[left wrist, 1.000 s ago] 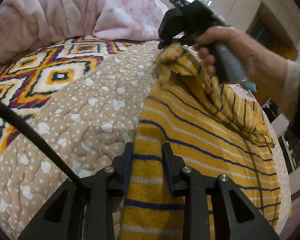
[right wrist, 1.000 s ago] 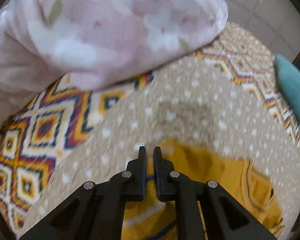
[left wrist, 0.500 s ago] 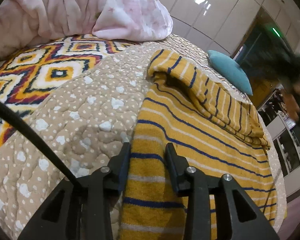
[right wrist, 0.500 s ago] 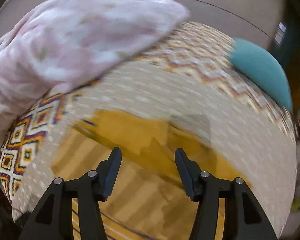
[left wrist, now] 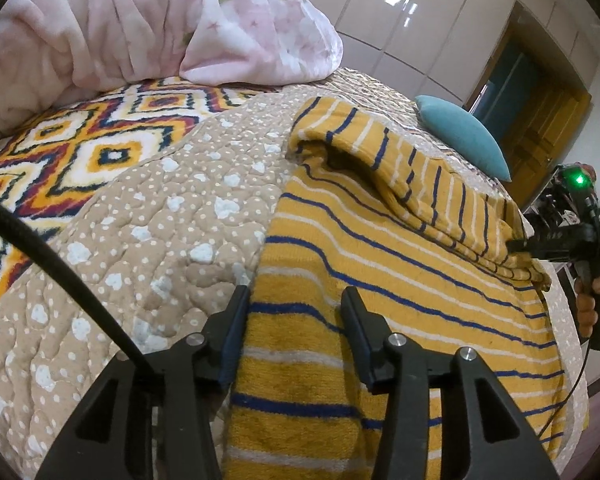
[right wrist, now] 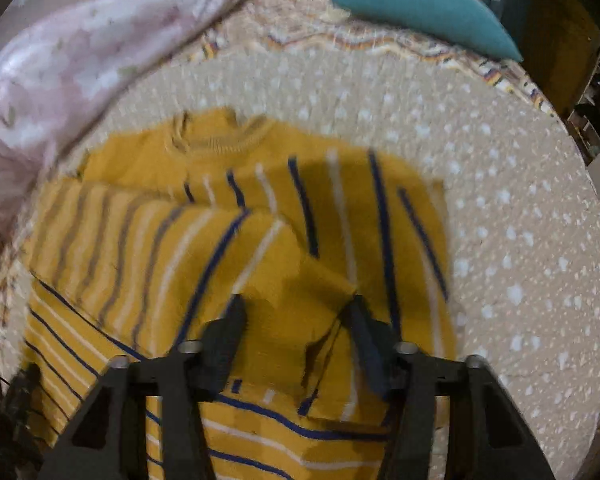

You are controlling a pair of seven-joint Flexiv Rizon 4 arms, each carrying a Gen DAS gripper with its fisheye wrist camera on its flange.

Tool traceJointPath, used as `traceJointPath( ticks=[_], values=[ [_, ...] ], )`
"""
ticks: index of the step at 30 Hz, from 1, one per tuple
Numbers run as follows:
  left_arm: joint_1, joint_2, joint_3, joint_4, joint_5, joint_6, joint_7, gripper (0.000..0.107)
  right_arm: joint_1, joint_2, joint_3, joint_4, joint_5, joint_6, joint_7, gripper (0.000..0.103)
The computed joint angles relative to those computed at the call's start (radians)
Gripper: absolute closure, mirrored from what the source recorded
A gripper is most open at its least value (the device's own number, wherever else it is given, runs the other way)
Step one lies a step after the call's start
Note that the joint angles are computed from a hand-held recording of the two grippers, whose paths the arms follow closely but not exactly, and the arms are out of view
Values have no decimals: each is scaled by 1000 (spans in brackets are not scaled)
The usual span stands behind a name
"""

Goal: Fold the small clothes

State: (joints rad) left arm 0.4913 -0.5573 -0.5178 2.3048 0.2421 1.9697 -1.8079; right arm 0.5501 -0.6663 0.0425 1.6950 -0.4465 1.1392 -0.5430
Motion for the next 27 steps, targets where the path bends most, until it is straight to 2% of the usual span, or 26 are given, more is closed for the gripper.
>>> traceJointPath(
  ticks=[2,3,5,7,8,9,10,11,12,14,16,17,18,19,20,22,23,24,25,26,27],
  values=[
    [3,-1,-2,1,3,2,0,62,21,7,-23,9,-30,8,10,90],
    [1,-1,-1,1,2,2,-1,62,47,27,-66,41,-72,53,45,91],
    [-3,3,3,0,0,-3,1,61,132,59,-182,89,-68,91,93,92],
    [-19,9,17,-1,-7,-10,7,60,235,69,-311,103,-25,17,116,91],
    [-22,10,19,-2,-9,-11,10,60,251,67,-329,98,-20,-19,118,84],
    [-21,10,17,-1,-9,-12,12,59,243,65,-317,93,-13,-58,112,78],
    [-10,7,8,1,-5,-9,12,59,218,69,-292,97,-24,-51,117,74],
    [0,4,-2,3,-1,-7,11,59,201,88,-275,134,-44,-7,141,65],
    [-3,4,-1,2,-4,-7,10,59,164,108,-244,170,-125,30,215,56],
    [12,-3,-16,4,3,0,6,59,76,173,-186,275,-352,124,435,52],
    [25,-8,-27,6,11,7,2,59,39,220,-178,351,-462,214,549,51],
    [36,-11,-36,8,17,9,-2,59,-19,266,-136,412,-563,245,631,51],
    [51,-15,-48,9,25,9,-3,59,-62,307,-99,461,-620,238,664,51],
    [71,-16,-65,14,33,12,-9,59,-77,344,-82,500,-643,212,677,51],
    [82,-5,-70,24,33,13,-17,59,-105,410,-33,563,-662,123,654,50],
    [68,43,-37,47,15,16,-32,59,-78,503,51,610,-578,-189,571,44],
    [47,66,-5,55,2,17,-39,59,-36,557,48,659,-572,-352,520,41],
    [-2,112,60,73,-30,21,-49,59,34,584,28,677,-542,-490,492,40],
    [-22,142,97,86,-42,19,-58,59,104,612,-15,705,-523,-563,477,40],
    [-16,160,104,94,-37,11,-67,59,165,667,-59,759,-493,-572,490,40],
    [3,184,100,106,-30,-4,-79,55,234,717,-136,810,-490,-515,522,40]
  ],
)
